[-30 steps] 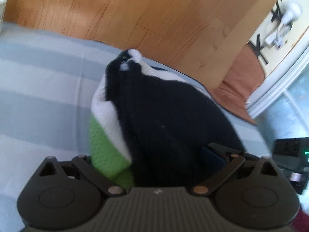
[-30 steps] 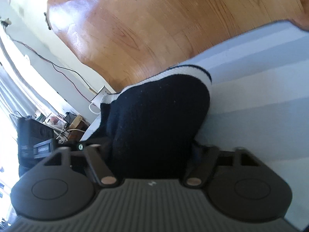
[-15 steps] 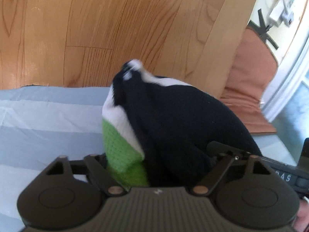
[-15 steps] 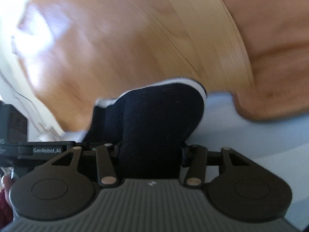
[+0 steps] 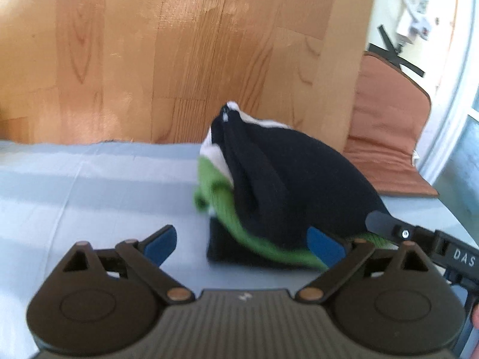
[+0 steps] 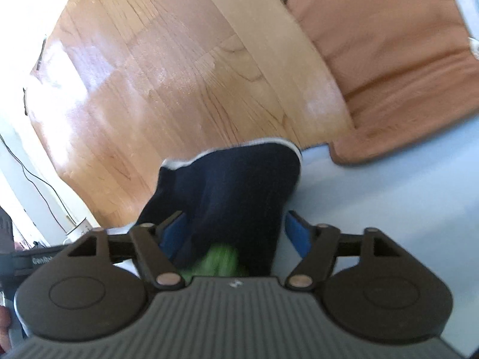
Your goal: Fold small clothes
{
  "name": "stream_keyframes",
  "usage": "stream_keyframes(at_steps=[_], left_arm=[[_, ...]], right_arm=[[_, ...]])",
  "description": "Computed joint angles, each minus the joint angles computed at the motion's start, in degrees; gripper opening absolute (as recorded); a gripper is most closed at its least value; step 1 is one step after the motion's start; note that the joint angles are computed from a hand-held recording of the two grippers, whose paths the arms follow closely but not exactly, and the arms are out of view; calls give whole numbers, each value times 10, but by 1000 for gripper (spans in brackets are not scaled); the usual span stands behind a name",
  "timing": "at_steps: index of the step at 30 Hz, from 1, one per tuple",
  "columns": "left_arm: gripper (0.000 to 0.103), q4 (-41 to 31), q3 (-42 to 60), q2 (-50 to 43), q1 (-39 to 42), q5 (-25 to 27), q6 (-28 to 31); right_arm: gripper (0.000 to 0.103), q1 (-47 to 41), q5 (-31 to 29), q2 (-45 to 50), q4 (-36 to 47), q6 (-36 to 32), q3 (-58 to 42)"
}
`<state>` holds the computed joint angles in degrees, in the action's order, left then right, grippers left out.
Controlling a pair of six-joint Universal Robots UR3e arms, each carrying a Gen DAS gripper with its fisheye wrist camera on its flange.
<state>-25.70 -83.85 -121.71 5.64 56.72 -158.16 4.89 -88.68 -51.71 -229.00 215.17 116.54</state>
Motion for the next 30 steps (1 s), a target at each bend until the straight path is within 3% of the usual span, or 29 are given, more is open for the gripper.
stream_keyframes(at_steps=[5, 10, 20, 30], left_arm=[[102, 100, -206, 118, 16, 11, 24], [102, 179, -311, 170, 22, 23, 43], [102, 181, -338, 173, 30, 17, 58], [102, 138, -276, 131, -8, 92, 40]], right_arm=[[78, 100, -126, -8, -97, -4, 81], [79, 169, -206, 1, -124, 11, 99], [79, 172, -211, -2, -116, 29, 109], [79, 160, -211, -6, -98, 53, 107]])
